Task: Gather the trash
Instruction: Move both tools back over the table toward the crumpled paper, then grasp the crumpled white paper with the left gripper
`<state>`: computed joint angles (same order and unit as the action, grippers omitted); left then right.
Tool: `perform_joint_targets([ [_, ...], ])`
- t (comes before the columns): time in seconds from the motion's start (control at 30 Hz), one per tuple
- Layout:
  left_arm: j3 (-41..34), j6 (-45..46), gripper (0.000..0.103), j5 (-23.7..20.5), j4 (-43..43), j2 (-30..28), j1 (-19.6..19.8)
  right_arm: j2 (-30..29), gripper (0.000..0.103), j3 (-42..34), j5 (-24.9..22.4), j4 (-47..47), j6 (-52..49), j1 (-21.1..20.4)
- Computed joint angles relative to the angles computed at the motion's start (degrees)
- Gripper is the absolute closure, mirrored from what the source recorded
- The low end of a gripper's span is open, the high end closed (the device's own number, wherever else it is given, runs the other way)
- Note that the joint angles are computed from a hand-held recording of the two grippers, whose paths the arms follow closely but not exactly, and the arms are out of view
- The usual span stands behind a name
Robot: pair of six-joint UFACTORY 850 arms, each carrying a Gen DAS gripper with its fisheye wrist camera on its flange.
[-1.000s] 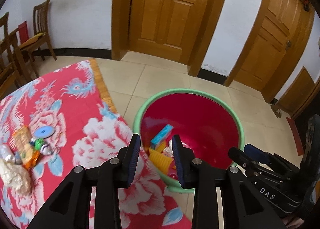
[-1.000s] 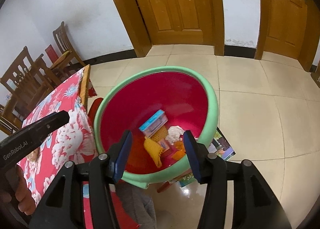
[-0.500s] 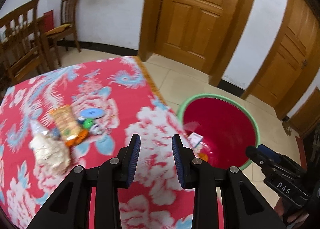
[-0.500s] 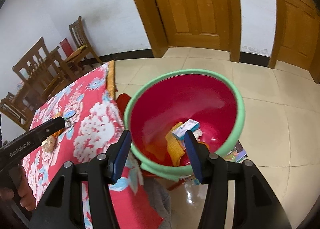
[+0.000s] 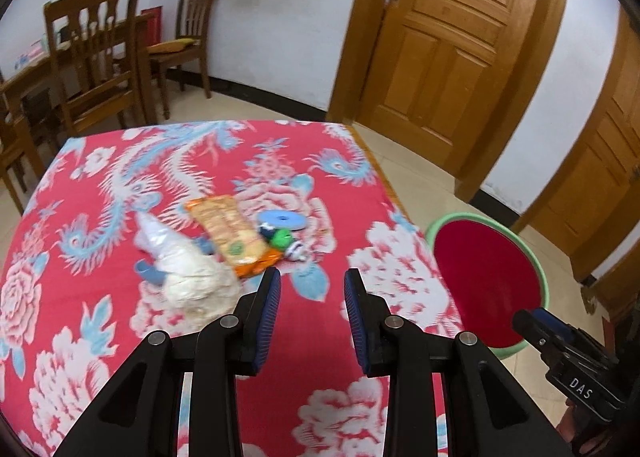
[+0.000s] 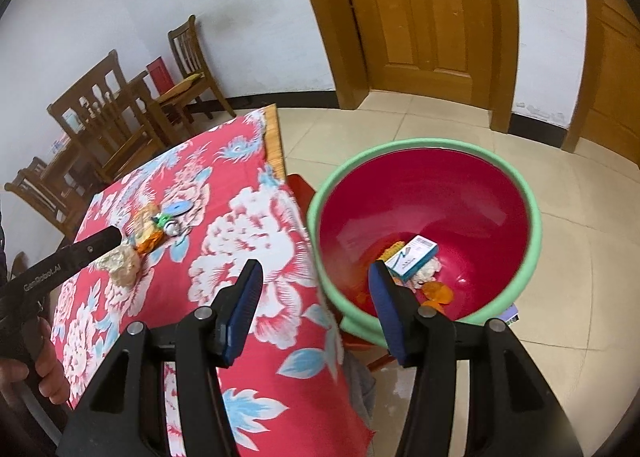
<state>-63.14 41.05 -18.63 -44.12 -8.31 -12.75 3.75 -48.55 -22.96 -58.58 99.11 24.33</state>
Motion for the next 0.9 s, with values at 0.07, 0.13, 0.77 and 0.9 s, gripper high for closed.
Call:
perform_joint_targets([
  [0.07,0.1,-0.1,0.070,-0.3,-0.3,-0.1,0.7,-0.6,0.047,-0.6,0.2,0.4,-0.7,0.3],
  [0.13,0.3,-0.6,0.070,0.2,-0.1,0.0,1.4,-1.3,0.047,-1.2,0.4,0.9,-1.5,0.7],
  [0.77,0.0,-17.4,0.059,4.7,15.0,-3.3,3.3,-5.6,0.047,-5.4,1.4,5.6,-7.9,2.0],
  [0.9,-0.2,-18.4,0.059,5.4,16.2,-3.9,3.3,-6.5,0.047,-6.4,1.6,7.2,-10.1,1.9],
])
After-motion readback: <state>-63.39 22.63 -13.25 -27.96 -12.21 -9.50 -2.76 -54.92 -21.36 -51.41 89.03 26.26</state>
